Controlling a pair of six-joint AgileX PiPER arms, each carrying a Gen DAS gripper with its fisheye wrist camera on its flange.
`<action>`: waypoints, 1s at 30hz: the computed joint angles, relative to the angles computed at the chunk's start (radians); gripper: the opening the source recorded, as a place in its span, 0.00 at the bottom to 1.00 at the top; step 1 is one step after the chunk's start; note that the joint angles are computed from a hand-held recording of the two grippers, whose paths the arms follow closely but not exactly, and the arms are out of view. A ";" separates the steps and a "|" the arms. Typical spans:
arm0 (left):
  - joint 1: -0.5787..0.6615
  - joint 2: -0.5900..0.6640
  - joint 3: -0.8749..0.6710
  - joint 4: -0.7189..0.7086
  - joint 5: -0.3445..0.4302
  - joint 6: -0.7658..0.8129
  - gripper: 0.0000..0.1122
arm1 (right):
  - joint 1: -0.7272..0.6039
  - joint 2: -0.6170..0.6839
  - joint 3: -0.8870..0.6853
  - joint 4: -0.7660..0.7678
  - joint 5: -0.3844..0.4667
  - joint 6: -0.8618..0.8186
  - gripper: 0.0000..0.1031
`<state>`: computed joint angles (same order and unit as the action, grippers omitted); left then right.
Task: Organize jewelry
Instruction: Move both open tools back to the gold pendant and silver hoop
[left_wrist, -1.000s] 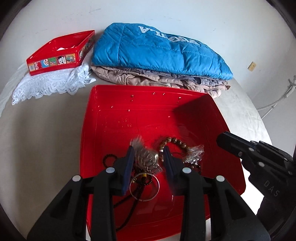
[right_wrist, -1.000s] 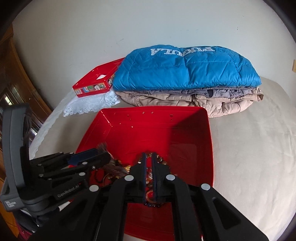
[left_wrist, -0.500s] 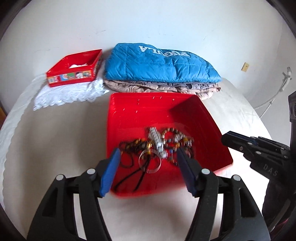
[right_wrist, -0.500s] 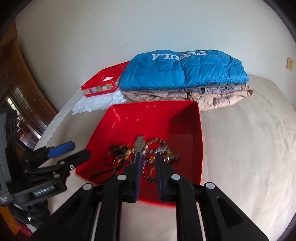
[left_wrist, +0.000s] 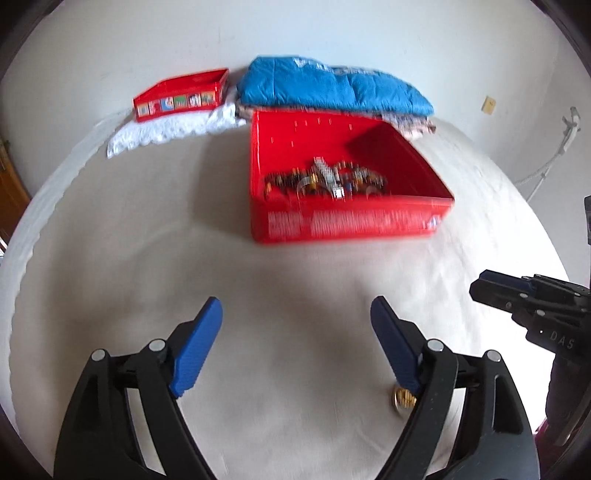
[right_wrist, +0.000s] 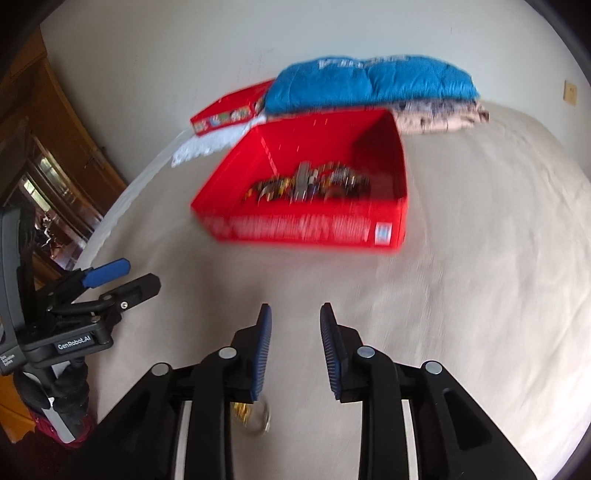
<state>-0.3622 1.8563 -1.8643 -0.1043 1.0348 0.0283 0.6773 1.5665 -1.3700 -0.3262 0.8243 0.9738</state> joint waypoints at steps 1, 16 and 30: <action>-0.003 -0.020 0.043 -0.006 -0.008 0.002 0.74 | 0.017 -0.006 0.018 -0.004 -0.003 0.019 0.27; 0.014 -0.175 0.369 0.030 -0.119 -0.036 0.80 | 0.169 0.010 0.111 -0.024 -0.032 0.182 0.46; 0.057 -0.229 0.465 0.029 -0.156 -0.040 0.81 | 0.205 0.112 0.033 0.001 0.006 0.186 0.51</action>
<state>-0.3057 1.6272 -1.3989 -0.0751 0.8783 -0.0114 0.8822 1.6783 -1.3374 -0.3256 0.8301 1.1602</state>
